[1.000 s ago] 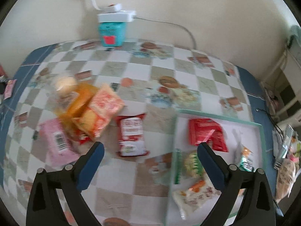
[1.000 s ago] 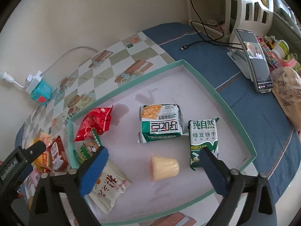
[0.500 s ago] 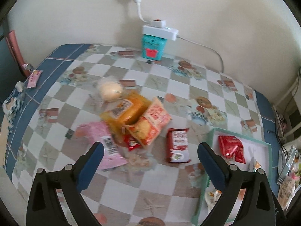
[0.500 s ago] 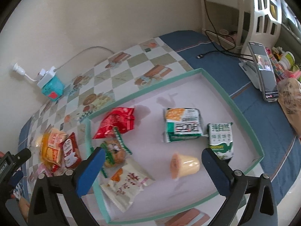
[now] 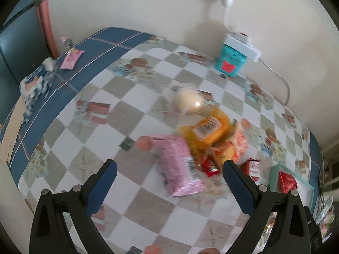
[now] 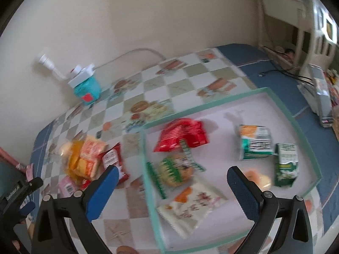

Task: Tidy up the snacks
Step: 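Move both tools back over the snack pile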

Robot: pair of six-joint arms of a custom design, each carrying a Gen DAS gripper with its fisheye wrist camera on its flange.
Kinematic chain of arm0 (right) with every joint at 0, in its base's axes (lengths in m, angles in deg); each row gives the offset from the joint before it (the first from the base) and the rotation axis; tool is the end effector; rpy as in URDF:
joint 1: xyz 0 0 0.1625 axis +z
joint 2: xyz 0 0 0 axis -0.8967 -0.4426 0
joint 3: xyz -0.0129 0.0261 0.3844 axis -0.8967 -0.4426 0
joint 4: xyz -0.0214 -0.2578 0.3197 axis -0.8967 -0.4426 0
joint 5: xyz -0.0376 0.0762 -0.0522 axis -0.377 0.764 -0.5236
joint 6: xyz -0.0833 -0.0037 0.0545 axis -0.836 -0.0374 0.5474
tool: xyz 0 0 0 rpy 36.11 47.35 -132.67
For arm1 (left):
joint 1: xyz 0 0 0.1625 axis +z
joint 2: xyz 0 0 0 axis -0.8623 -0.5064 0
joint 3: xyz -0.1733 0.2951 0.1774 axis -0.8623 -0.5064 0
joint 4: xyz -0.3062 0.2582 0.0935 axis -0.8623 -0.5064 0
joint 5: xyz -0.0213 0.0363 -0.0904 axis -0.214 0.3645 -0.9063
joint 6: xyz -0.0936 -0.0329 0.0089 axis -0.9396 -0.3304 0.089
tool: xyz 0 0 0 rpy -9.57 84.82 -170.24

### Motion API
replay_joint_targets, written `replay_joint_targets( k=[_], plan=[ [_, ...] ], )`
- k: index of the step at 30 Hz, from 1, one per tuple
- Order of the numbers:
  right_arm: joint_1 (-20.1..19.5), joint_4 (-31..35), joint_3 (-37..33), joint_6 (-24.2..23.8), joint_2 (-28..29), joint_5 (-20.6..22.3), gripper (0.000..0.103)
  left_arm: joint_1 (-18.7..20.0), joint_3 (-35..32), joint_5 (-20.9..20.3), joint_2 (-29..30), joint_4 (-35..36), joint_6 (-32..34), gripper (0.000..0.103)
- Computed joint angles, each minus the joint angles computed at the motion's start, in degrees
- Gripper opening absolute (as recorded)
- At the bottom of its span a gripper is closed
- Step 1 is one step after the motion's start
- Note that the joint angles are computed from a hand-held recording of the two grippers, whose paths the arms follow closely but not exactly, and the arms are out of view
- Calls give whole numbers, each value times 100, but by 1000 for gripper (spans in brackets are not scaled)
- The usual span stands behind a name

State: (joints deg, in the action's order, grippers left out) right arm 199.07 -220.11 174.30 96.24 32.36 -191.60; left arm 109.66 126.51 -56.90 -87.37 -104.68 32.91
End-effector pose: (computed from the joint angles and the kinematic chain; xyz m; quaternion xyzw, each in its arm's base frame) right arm 0.2918 -0.2242 0.0104 -0.2191 -0.8233 0.4051 0.3317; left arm -0.0301 -0.3540 0.2774 0.0503 0.9216 -0.2334 0.3060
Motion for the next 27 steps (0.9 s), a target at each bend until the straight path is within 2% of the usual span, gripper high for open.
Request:
replay_joint_targets(
  k=[4,6,12,19,23,27],
  plan=[
    [-23,-370,-354,-608,425,104,103,356,-114,87,-127,-111,52,100],
    [-42,-843,-507,-1040,687,203,103,506,-163,153,-179,-170,54,100],
    [-82,-1155,-998,-1627,1220,350,103,1044,-352,152,-171,-422,285,100],
    [-177,-1327,-1348,-2110,1596,397,103,1542,-487,-131,16,-736,498,100],
    [-239,-1231,-1408,-2202,1676,252,103,1667,-480,-359,210,-870,513,100],
    [-312,-1387,-1451,-2606,1821,111,103,1685,-420,-575,401,-1091,574,100]
  ],
)
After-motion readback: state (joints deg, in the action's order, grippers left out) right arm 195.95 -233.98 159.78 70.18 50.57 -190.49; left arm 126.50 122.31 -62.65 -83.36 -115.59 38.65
